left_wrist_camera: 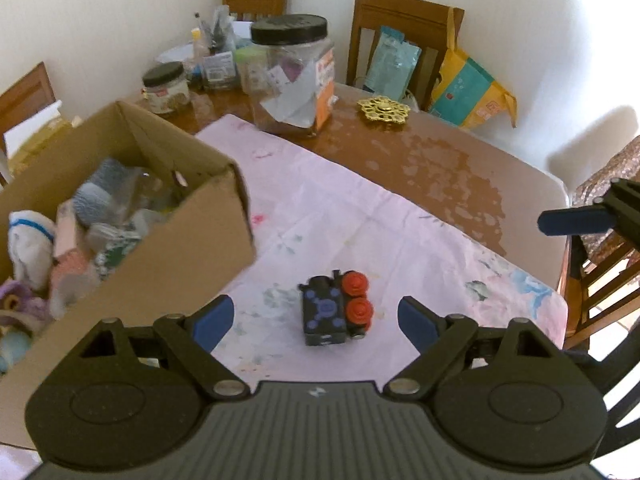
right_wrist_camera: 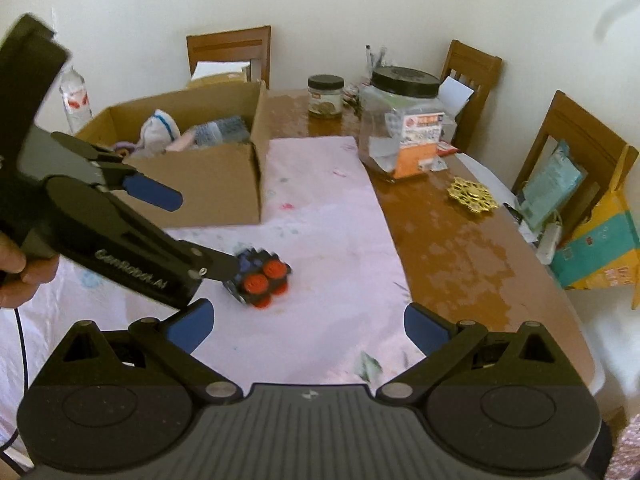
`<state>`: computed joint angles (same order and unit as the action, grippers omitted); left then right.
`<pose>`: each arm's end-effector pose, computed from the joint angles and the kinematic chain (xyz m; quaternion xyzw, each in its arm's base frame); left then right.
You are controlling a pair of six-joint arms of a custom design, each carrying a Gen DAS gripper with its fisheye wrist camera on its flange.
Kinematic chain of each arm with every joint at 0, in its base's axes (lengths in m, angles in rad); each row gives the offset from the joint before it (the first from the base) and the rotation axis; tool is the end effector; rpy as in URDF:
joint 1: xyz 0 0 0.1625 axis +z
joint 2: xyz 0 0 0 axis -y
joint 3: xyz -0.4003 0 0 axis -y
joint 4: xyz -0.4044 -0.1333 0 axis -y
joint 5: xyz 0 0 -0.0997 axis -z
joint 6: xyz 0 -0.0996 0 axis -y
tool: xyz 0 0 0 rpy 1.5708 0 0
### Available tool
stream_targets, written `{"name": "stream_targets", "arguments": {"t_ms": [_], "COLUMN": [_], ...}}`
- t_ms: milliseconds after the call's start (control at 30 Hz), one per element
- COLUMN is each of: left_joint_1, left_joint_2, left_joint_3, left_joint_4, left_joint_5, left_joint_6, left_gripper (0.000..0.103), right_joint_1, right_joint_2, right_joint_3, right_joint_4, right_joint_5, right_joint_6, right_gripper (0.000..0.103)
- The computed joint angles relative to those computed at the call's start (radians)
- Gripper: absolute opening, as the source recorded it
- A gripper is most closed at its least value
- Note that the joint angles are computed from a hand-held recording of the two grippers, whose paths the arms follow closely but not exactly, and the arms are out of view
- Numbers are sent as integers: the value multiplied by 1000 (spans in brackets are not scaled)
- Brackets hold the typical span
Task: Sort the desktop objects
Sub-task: 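Move the left gripper down to the black cube toy with red knobs, then close the left gripper on the black cube toy, then carry the cube toy over the cardboard box and release it inside with the left gripper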
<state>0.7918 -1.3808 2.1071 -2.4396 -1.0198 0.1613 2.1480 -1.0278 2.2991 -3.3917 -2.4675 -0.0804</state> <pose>-0.2114 -0.4780 0.2172 0.4176 0.8645 -0.1477 0.2377 0.2886 -0.3415 0.1179 0.1687 -0.8589 0.3396 0.3443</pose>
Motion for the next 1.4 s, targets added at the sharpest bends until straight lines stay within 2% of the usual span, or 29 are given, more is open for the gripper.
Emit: {"name": "stream_targets", "arguments": {"t_ms": [167, 233, 300, 367, 533, 700, 1033, 1400], "left_joint_1": [6, 8, 9, 12, 17, 24, 34, 24], "left_joint_2": [46, 64, 79, 97, 115, 130, 137, 113], "left_joint_3": [4, 5, 8, 5, 8, -1, 2, -12], "left_joint_4": [-39, -48, -54, -47, -64, -55, -92, -58], "left_joint_5": [0, 7, 15, 24, 35, 33, 20, -1], "left_joint_6": [-38, -47, -50, -60, -84, -98, -108, -83], "left_gripper": [87, 83, 72, 65, 63, 50, 49, 49], "right_joint_1": [-1, -4, -7, -9, -15, -24, -36, -34], "right_joint_2": [-17, -24, -31, -35, -45, -50, -44, -47], "right_joint_3": [25, 34, 42, 50, 62, 66, 63, 59], "right_joint_4": [3, 7, 6, 7, 4, 5, -7, -14], "right_joint_5": [-32, -32, -29, -29, -28, -25, -4, 3], "right_joint_6": [14, 26, 33, 39, 43, 46, 24, 14], "right_gripper": [103, 103, 103, 103, 103, 103, 103, 103]}}
